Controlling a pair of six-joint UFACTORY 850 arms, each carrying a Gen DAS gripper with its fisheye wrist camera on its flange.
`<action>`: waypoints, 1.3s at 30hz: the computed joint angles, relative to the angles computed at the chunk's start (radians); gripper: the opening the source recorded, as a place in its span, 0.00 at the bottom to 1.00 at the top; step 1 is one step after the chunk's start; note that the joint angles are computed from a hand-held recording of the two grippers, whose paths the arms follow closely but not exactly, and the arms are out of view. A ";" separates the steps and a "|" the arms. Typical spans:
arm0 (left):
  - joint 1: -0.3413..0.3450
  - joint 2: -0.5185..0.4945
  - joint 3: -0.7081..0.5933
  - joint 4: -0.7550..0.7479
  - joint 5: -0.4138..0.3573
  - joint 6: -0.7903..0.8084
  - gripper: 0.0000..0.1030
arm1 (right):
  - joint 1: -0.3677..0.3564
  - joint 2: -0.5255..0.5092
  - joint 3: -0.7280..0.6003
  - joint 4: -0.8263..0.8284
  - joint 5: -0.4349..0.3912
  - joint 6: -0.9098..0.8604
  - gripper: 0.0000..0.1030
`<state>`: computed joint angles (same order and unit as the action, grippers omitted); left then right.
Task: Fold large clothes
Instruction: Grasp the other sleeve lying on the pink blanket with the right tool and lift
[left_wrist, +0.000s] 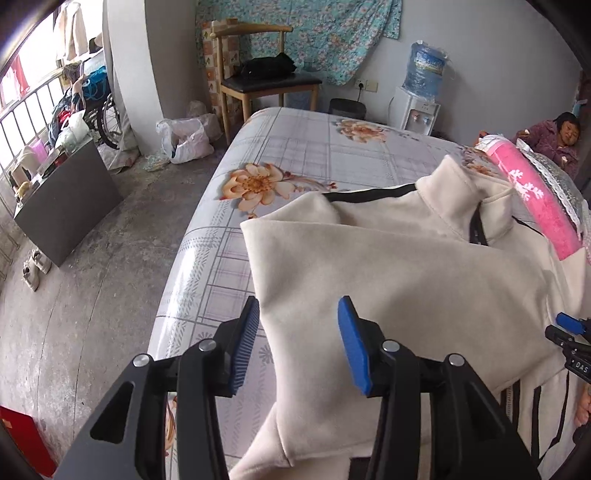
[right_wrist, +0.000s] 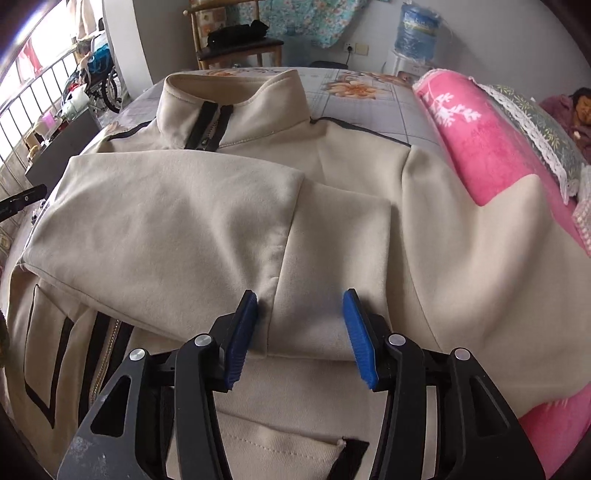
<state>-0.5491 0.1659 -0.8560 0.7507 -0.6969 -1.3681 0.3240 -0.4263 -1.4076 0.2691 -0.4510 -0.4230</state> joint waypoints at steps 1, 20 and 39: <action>-0.022 0.001 -0.007 0.000 -0.005 0.007 0.54 | -0.003 0.008 0.009 0.000 -0.006 0.004 0.47; -0.119 -0.154 -0.026 0.028 0.000 -0.088 0.91 | -0.453 0.194 0.192 0.477 -0.069 -0.037 0.66; -0.098 -0.166 -0.053 -0.056 0.000 0.002 0.94 | -0.658 -0.141 -0.151 0.670 -0.027 0.200 0.30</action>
<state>-0.6472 -0.0002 -0.9086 0.6951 -0.6973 -1.3658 -0.3335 -0.5677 -1.5582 0.9394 -0.4782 -0.2225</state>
